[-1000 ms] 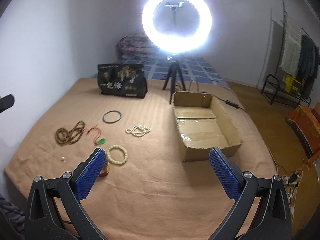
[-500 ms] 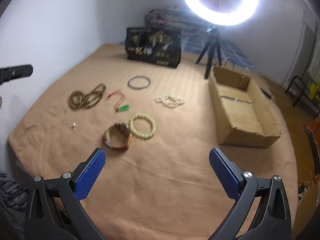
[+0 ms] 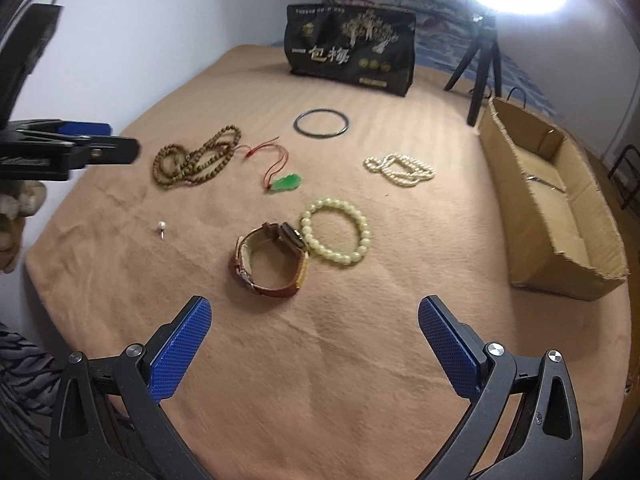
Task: Organize jewelry
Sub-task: 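Grasp the brown bead strand with the left tool while the right tool grasps the red-strap watch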
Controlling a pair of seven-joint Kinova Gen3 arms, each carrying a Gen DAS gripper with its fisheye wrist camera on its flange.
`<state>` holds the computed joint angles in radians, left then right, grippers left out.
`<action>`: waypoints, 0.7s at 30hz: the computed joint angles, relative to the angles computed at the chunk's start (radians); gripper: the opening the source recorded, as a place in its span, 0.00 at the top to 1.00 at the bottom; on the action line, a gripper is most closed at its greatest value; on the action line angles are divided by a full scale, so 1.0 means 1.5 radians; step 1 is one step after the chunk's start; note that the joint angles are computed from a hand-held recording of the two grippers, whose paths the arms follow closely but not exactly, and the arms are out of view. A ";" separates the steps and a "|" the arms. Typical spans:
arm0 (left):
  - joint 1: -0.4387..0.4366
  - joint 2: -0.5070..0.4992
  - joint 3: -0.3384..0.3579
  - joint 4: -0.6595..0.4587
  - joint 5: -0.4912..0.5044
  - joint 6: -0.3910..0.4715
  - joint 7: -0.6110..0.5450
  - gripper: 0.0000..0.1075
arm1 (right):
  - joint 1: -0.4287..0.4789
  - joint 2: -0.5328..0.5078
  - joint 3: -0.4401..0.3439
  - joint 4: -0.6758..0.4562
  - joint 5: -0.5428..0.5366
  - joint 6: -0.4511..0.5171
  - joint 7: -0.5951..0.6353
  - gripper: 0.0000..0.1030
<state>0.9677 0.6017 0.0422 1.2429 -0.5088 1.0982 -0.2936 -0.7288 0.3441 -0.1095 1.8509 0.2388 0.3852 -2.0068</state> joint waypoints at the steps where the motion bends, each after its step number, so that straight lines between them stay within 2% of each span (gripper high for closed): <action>1: -0.016 0.001 0.004 0.005 0.018 -0.011 0.003 0.25 | 0.005 0.007 -0.005 -0.006 -0.006 0.003 0.004 0.00; 4: -0.053 0.006 0.007 0.023 0.062 -0.044 0.016 0.25 | -0.001 0.025 -0.001 -0.025 -0.009 0.012 0.004 0.00; 12: -0.106 0.026 -0.002 0.036 0.126 -0.081 0.036 0.25 | 0.007 0.058 -0.013 -0.063 -0.036 0.026 0.025 0.00; 21: -0.139 0.052 -0.001 0.030 0.163 -0.073 0.020 0.26 | 0.001 0.080 -0.010 -0.083 -0.048 0.037 0.036 0.00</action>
<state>0.7599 0.6790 0.0401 1.2880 -0.2650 0.9882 -0.2637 -0.7276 0.4634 -0.1241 1.7267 0.1666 0.4411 -1.9530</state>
